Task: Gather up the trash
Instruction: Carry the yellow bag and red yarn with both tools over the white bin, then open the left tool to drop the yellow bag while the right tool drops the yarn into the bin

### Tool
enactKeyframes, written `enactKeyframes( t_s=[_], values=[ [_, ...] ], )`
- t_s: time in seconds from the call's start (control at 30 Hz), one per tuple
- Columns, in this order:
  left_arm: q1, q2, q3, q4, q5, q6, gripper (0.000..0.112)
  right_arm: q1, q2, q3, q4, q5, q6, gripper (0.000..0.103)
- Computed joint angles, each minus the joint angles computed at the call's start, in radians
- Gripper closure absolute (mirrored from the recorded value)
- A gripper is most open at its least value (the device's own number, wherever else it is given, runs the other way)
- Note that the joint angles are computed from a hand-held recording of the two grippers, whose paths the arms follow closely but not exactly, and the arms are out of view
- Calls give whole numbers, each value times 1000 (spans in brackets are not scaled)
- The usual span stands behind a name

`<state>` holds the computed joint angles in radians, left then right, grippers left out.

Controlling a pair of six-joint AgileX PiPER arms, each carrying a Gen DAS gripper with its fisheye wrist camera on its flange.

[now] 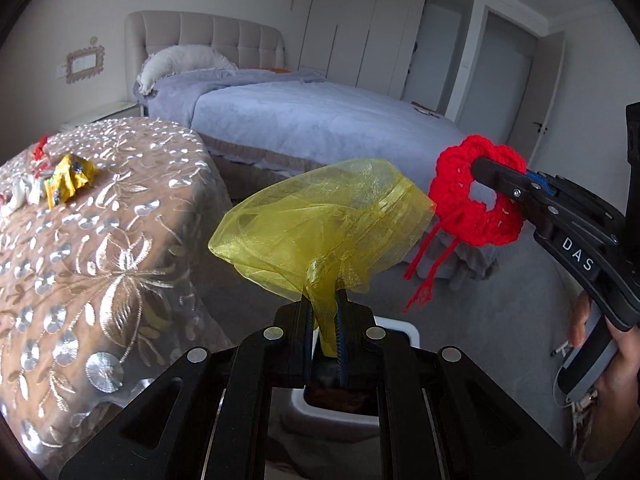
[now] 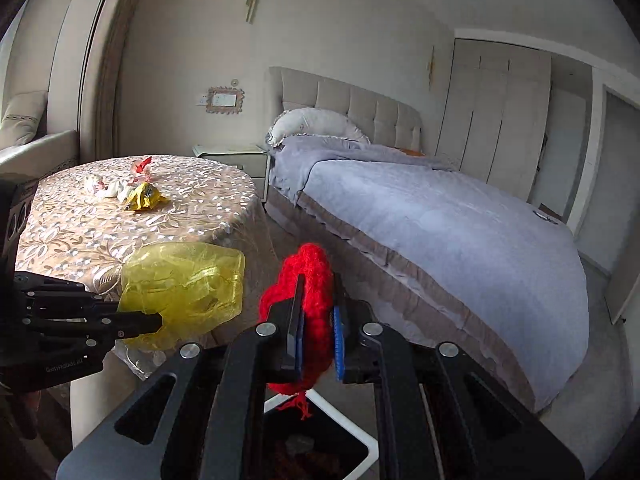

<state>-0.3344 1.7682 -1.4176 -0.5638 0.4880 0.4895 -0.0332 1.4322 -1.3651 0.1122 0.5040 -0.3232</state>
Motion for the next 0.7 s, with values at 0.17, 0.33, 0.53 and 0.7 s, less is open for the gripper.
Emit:
enactKeyframes(
  t_s=[0.17,0.33,0.53,0.7],
  values=[
    [-66,105,-83,37,74,-41,70,-70,-1,37,75,-15,-60,91],
    [-115,177,-133,96,97,-94,14,-107,20,40,93,-22,-80,91],
    [-96,162,-143,132,74,-137,14,-145,42,43,172,-6,-156,91],
    [-71,133,-154,182,57,-200,14,-150,88,48,236,26,-215,90]
  ],
)
